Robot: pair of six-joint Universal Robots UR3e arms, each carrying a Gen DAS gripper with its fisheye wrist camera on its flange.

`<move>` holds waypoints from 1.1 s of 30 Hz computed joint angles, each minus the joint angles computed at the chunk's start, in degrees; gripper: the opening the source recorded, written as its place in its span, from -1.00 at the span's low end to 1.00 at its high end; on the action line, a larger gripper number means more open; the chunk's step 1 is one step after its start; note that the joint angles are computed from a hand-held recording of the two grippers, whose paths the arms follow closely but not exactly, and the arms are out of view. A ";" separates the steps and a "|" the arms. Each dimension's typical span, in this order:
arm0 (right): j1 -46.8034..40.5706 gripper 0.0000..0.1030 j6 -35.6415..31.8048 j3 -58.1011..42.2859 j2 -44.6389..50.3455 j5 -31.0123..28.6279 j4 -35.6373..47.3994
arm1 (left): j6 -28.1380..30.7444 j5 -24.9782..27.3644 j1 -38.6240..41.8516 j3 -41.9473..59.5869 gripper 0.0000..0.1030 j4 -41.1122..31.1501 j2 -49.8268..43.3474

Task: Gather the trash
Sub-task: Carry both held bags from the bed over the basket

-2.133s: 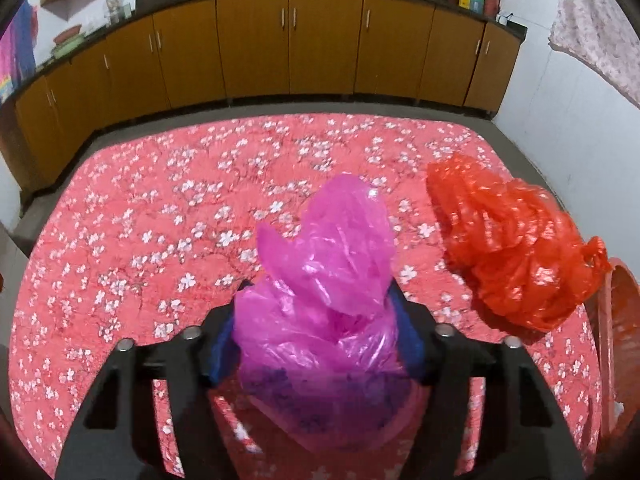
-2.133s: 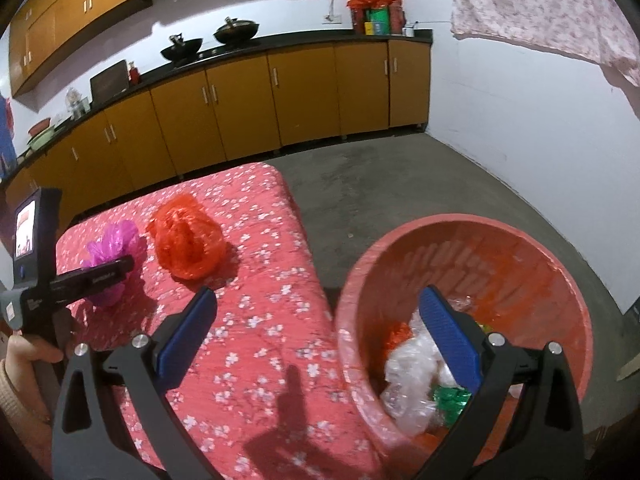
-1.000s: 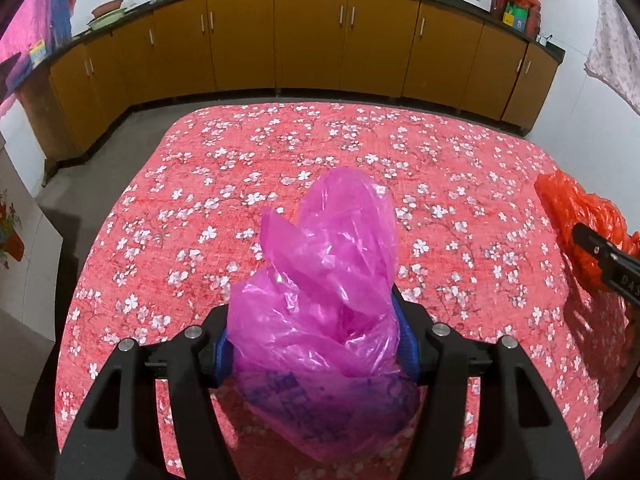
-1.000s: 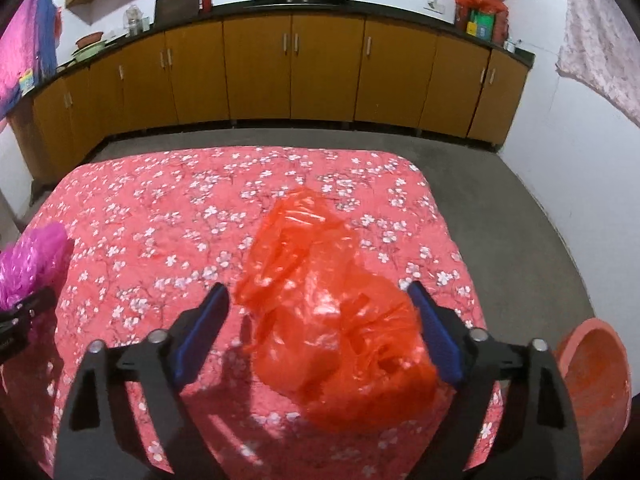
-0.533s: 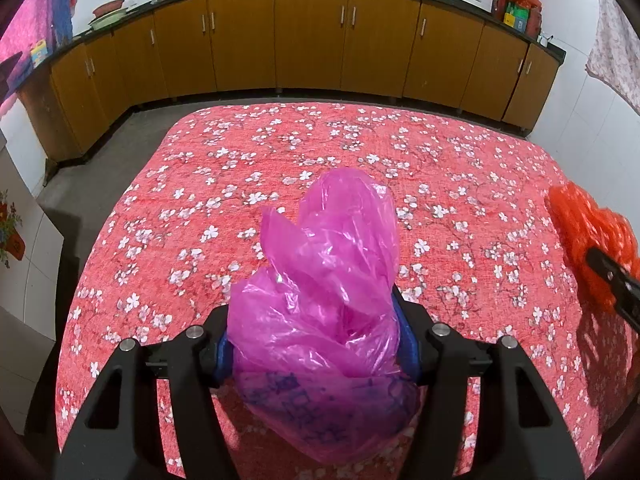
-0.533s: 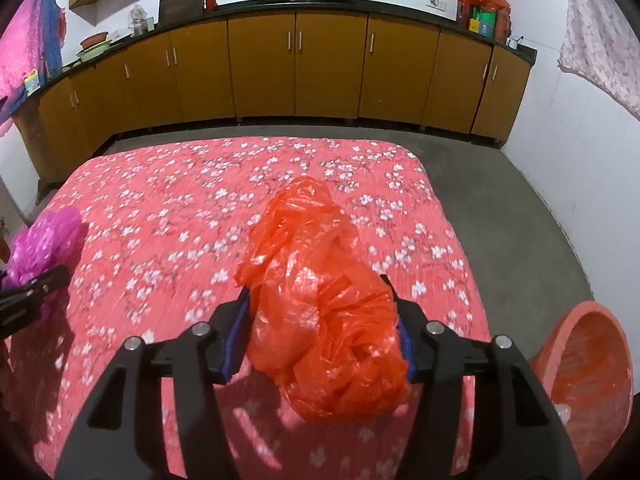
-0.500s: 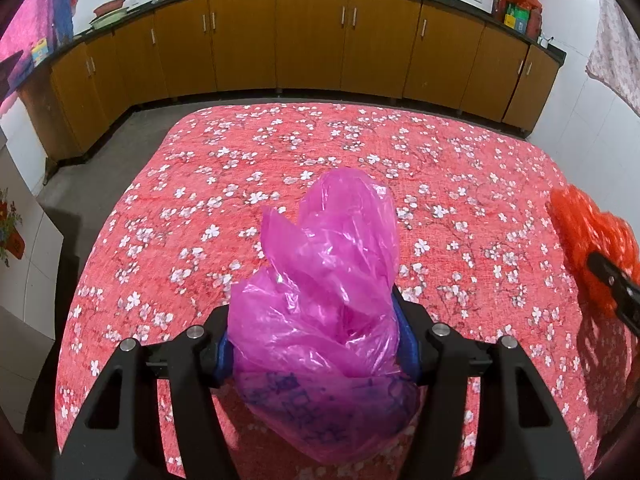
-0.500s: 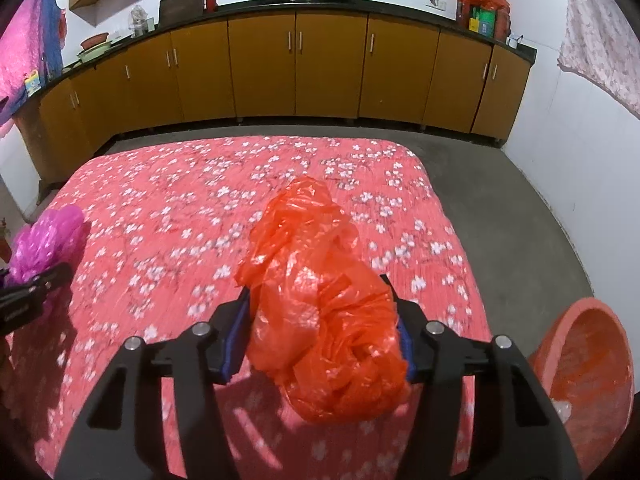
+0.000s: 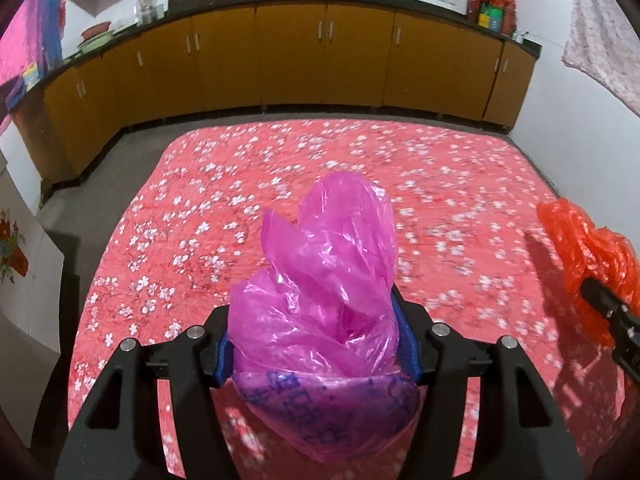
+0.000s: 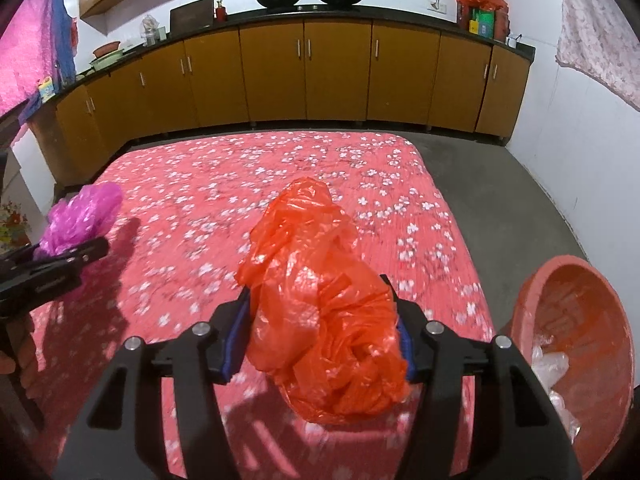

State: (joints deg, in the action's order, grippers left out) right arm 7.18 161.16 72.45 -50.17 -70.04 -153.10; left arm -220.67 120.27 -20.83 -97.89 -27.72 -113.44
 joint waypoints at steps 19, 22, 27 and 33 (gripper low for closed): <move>-10.43 0.11 -1.94 26.45 -26.36 8.97 -4.91 | -1.28 8.16 -12.27 14.22 0.21 -10.76 0.21; -12.85 0.11 -2.49 28.83 -29.54 10.71 -4.71 | -0.61 8.71 -13.74 17.96 0.21 -12.02 -1.39; -16.84 0.11 -3.43 32.26 -34.28 13.17 -4.21 | -0.57 9.07 -15.71 23.26 0.21 -13.69 -4.15; -23.29 0.11 -5.79 37.16 -40.35 16.89 -2.94 | 0.43 8.62 -17.75 31.14 0.21 -15.60 -8.91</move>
State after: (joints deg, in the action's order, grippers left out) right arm -16.11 155.37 109.62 -90.52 -53.16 -156.05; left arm -220.24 128.90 -38.58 -66.75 -43.32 -122.35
